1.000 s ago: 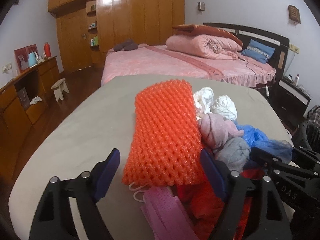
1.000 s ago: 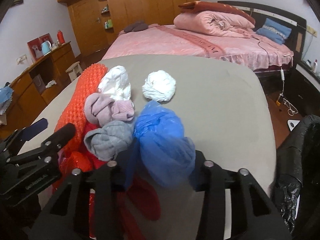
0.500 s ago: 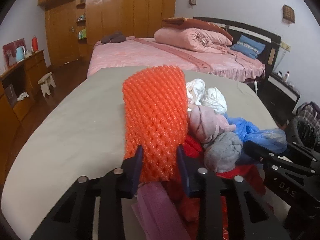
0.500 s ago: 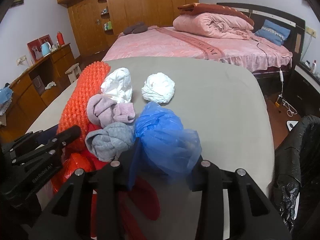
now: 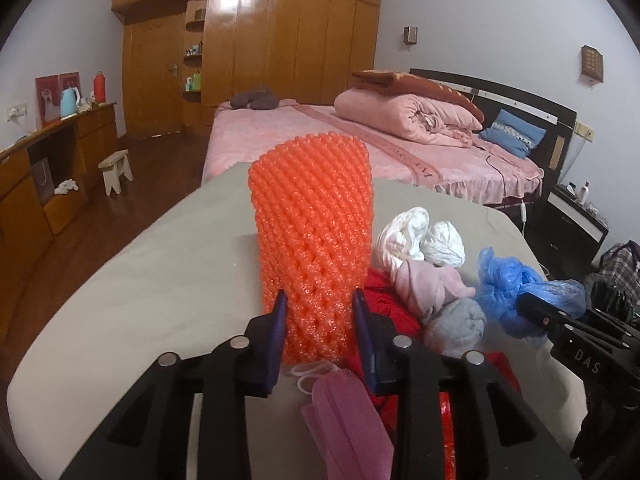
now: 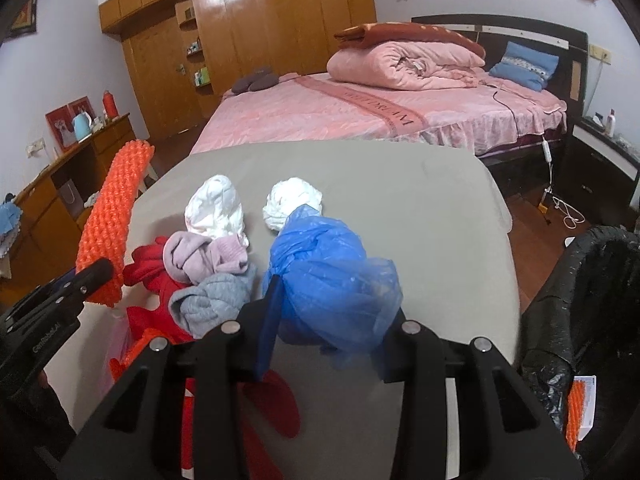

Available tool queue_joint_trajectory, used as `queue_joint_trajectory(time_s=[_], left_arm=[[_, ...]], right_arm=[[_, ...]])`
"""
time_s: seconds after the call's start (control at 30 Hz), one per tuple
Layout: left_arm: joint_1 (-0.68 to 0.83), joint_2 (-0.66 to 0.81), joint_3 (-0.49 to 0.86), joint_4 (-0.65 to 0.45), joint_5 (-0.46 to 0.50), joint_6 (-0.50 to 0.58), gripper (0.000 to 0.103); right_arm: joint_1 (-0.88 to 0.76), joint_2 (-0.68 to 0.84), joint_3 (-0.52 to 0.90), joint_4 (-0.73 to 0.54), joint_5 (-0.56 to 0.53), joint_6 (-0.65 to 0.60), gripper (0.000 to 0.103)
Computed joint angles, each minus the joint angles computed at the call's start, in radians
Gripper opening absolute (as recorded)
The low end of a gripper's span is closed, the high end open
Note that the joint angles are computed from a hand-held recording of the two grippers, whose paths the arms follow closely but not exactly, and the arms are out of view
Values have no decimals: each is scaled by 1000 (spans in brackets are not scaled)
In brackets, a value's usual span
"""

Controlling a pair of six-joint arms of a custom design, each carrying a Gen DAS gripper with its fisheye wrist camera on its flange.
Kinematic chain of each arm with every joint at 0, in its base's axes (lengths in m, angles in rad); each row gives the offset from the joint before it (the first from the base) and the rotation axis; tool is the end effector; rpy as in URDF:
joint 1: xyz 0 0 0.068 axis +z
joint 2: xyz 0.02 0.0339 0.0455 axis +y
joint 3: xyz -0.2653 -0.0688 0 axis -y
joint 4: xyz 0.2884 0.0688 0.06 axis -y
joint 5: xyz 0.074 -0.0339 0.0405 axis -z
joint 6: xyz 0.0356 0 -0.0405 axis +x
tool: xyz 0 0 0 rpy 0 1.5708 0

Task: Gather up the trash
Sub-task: 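Carry the mesh and blue bag over the bin and open both tools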

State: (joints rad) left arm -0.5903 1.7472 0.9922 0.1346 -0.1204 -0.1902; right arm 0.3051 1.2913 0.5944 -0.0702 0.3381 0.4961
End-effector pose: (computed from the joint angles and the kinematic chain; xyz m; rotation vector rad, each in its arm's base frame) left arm 0.3402 -0.2228 0.1572 0.3706 2.1715 -0.3082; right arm 0.2744 0.0740 0.1547 0.3818 2.2526 0.0195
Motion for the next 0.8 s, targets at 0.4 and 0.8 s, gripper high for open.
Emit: queue_joint_trajectory(time_s=[0.4, 0.8], left_arm=[[-84, -64, 34, -40, -1, 14, 31], [-198, -66, 81, -76, 10, 8, 31]], right_arm=[[-9, -221, -45, -87, 14, 1, 37], [-72, -507, -96, -261, 40, -31, 37]])
